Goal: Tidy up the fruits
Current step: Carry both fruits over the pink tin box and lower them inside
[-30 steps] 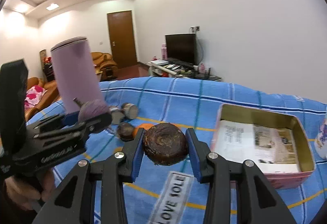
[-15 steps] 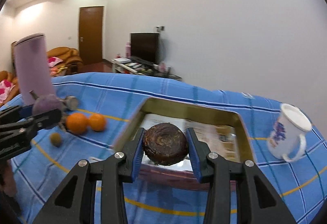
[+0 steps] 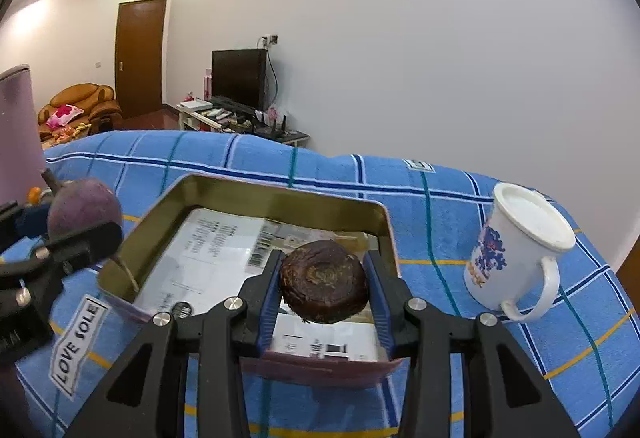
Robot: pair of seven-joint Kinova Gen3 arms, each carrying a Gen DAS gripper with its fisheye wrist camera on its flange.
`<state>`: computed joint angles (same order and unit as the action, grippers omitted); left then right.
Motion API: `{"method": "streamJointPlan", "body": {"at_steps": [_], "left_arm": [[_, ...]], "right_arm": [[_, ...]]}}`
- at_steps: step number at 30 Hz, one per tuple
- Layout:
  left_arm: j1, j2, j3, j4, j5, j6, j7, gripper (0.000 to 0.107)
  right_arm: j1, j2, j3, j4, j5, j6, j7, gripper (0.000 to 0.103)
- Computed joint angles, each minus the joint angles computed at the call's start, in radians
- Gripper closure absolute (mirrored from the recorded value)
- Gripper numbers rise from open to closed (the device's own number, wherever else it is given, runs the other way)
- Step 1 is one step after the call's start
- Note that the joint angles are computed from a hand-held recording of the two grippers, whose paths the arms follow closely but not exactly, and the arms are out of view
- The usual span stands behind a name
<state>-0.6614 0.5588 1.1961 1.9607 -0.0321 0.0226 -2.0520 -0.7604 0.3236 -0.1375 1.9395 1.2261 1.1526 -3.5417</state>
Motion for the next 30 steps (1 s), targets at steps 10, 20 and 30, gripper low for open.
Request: {"method": "streamJointPlan", "body": {"at_steps": [10,20,30], "left_arm": [[0.244,-0.081,-0.237,-0.047,0.030,0.028,0.052,0.053],[0.364,-0.100,-0.372,-0.088,0.113,0.070,0.025,0.053],[0.426,-0.117,-0.447,-0.098,0.191,0.084,-0.028,0.053]], "right_arm": [[0.060,-0.030,0.005,0.013,-0.045,-0.098,0.040,0.061],[0.080,-0.021,0.023,-0.005,-0.068,-0.148,0.089,0.061],[0.102,-0.030,0.036,-0.003,-0.088,-0.211,0.120,0.061]]}}
